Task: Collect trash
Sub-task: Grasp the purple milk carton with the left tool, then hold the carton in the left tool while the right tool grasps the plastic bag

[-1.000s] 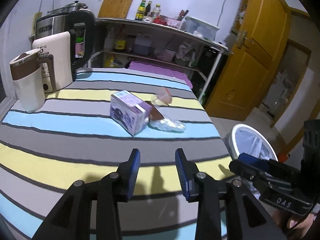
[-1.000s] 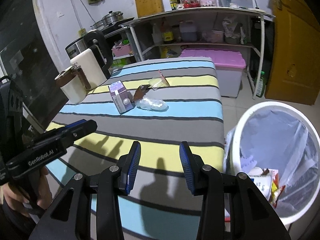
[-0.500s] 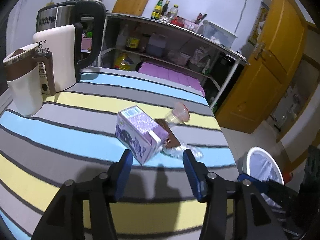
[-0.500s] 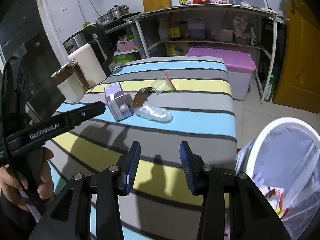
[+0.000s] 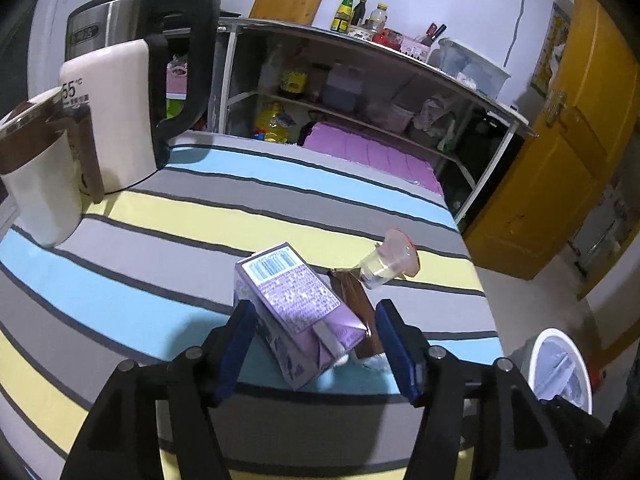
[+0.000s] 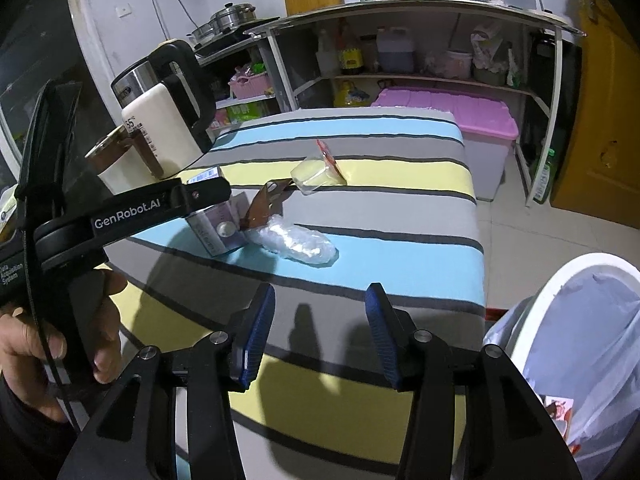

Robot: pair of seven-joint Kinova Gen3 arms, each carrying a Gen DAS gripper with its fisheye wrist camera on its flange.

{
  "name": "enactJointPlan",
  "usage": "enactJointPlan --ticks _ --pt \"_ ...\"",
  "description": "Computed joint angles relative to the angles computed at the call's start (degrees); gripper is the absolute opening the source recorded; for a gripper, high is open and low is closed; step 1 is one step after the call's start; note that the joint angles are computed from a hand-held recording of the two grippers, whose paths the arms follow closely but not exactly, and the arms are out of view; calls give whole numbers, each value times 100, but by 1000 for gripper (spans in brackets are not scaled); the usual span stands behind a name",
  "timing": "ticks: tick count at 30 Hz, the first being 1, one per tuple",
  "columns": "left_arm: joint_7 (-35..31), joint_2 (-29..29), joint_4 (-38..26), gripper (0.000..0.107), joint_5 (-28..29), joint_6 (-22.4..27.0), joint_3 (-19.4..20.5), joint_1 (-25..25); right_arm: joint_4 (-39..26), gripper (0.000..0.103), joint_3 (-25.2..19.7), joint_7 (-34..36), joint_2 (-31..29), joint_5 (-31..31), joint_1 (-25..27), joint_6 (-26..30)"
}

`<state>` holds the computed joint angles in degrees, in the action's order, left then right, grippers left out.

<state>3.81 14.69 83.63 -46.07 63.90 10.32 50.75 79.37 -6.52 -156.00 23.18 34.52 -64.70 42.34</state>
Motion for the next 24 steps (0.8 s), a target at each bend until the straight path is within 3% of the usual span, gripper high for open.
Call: enactJointPlan --ticks 7,14,24 --pt "-270 -79 191 60 273 -12 -2 -144 -273 48 -16 402 184 -152 85 56" --pt "-221 -470 706 40 176 -174 198 -264 -752 48 -22 1196 506 -486 199 183" --pt "-190 -775 1103 38 131 -390 482 -504 -1365 48 8 2317 925 -1094 334 389"
